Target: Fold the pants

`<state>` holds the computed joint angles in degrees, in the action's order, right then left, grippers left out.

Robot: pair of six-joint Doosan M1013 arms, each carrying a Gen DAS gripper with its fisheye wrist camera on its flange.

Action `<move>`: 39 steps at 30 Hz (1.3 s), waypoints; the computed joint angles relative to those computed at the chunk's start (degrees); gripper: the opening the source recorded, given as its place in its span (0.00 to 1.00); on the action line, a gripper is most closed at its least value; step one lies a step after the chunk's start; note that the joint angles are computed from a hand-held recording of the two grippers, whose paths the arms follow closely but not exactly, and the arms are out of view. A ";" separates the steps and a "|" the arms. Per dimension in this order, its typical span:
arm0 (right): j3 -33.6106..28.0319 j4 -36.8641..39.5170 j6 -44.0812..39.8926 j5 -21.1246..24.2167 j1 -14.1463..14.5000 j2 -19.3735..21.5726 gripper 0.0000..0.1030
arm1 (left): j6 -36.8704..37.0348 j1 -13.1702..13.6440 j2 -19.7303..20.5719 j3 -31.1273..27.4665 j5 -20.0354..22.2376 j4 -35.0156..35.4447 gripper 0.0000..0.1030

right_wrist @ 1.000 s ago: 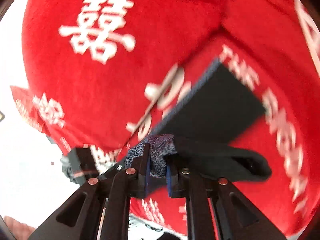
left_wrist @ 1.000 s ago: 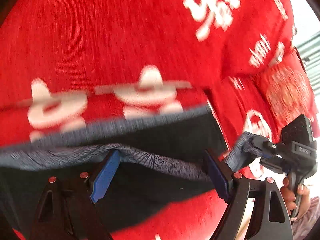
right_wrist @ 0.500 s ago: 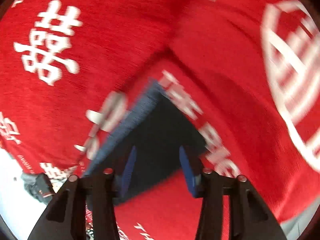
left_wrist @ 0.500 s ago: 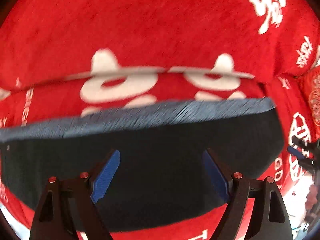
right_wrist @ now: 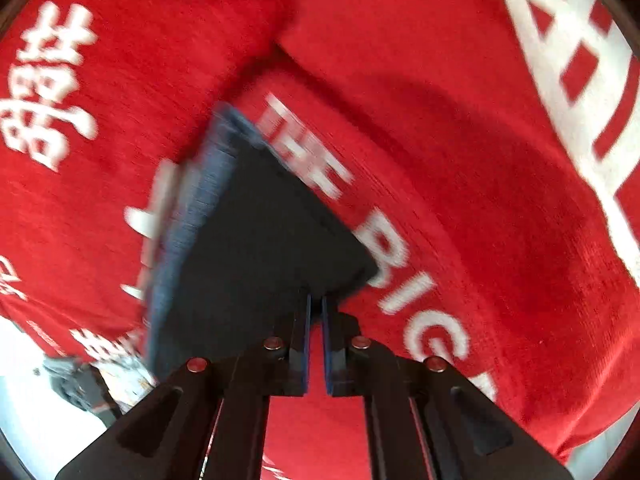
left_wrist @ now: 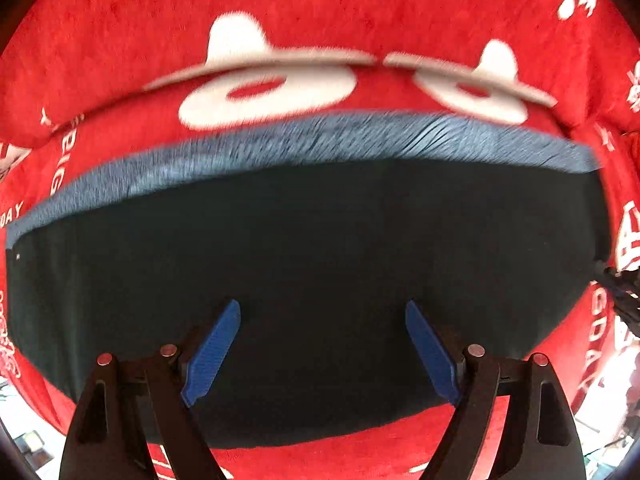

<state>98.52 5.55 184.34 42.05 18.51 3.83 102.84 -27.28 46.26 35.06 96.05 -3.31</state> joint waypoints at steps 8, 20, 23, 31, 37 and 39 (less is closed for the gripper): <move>-12.10 -7.92 -12.98 14.95 0.99 4.07 0.26 | -0.86 0.10 1.95 -6.43 -1.41 -0.75 0.83; -20.50 -5.80 -29.41 16.88 -2.49 14.67 0.02 | -5.74 -1.87 11.61 -20.52 -0.73 7.21 0.83; -19.18 -8.87 -23.03 20.30 -2.90 13.32 0.02 | -3.83 -0.99 12.86 -24.04 1.78 8.54 0.83; -19.20 -5.01 -21.75 20.25 -1.64 10.92 0.26 | -2.92 3.04 13.61 -28.37 7.59 11.41 0.83; -25.09 1.69 -28.80 17.20 1.29 14.92 0.42 | -3.21 6.08 5.99 -13.79 1.12 10.41 0.83; -29.44 4.41 -33.73 18.00 1.59 17.83 0.42 | -1.76 7.38 5.38 -12.93 0.74 9.03 0.83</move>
